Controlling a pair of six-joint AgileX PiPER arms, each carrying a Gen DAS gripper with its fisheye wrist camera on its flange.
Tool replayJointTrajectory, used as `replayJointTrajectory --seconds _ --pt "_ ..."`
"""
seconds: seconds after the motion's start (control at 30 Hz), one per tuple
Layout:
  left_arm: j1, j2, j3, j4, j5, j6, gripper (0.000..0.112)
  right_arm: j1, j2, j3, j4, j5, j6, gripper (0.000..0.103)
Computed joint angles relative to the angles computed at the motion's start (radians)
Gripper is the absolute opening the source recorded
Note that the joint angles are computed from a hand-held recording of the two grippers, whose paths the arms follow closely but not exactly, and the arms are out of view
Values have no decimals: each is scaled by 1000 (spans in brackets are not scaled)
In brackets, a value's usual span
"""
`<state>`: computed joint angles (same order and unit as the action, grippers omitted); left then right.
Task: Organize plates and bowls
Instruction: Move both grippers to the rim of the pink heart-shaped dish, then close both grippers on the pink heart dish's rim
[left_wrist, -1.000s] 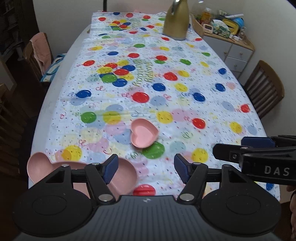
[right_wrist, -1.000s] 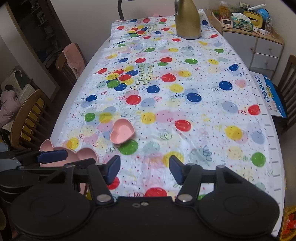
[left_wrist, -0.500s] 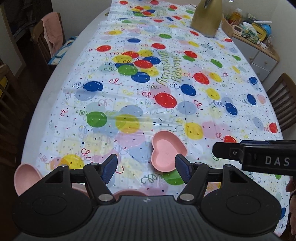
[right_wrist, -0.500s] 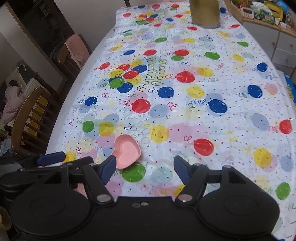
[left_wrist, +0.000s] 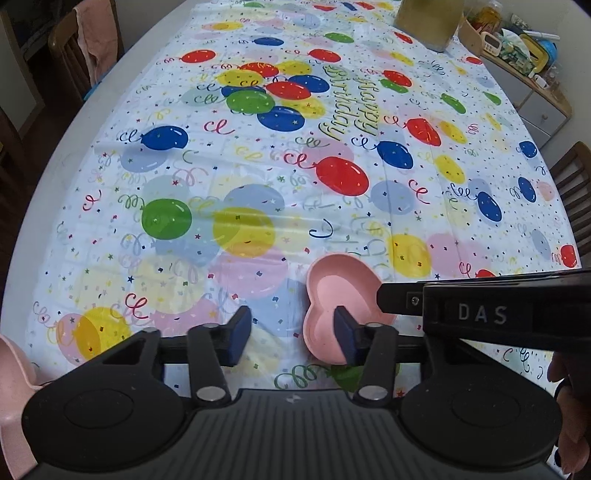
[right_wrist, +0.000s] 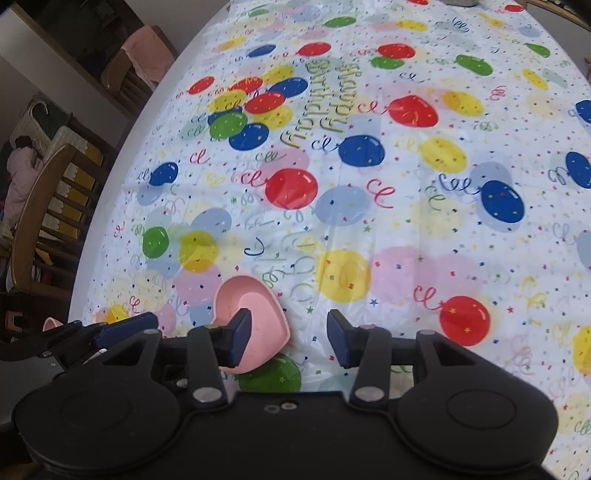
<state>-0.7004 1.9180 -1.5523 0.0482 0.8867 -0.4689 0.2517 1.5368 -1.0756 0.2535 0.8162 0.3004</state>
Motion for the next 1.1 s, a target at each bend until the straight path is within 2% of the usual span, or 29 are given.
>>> replayJointTrajectory --seconds 0.03,0.13,0.23,0.33,0.5,0.83,1.1 --pt "4 3 2 -12 -6 10 41 -1 14 -5 12 0 -14 28" --pt "10 13 5 -43 -23 35 34 4 40 -10 12 -9 -17 26" --pt "10 24 3 -47 -26 38 27 -2 55 -10 29 -14 -37 14" --pt "15 32 4 -67 -31 44 18 -1 61 -8 38 -18 -49 8" --pt "22 32 16 -89 -44 59 10 7 62 -2 33 -26 -47 4" --pt "15 -30 41 -107 -32 87 10 24 6 17 5 -15 -1 1" --pt "-12 -145 80 -132 13 118 10 50 -132 39 -24 56 72 1"
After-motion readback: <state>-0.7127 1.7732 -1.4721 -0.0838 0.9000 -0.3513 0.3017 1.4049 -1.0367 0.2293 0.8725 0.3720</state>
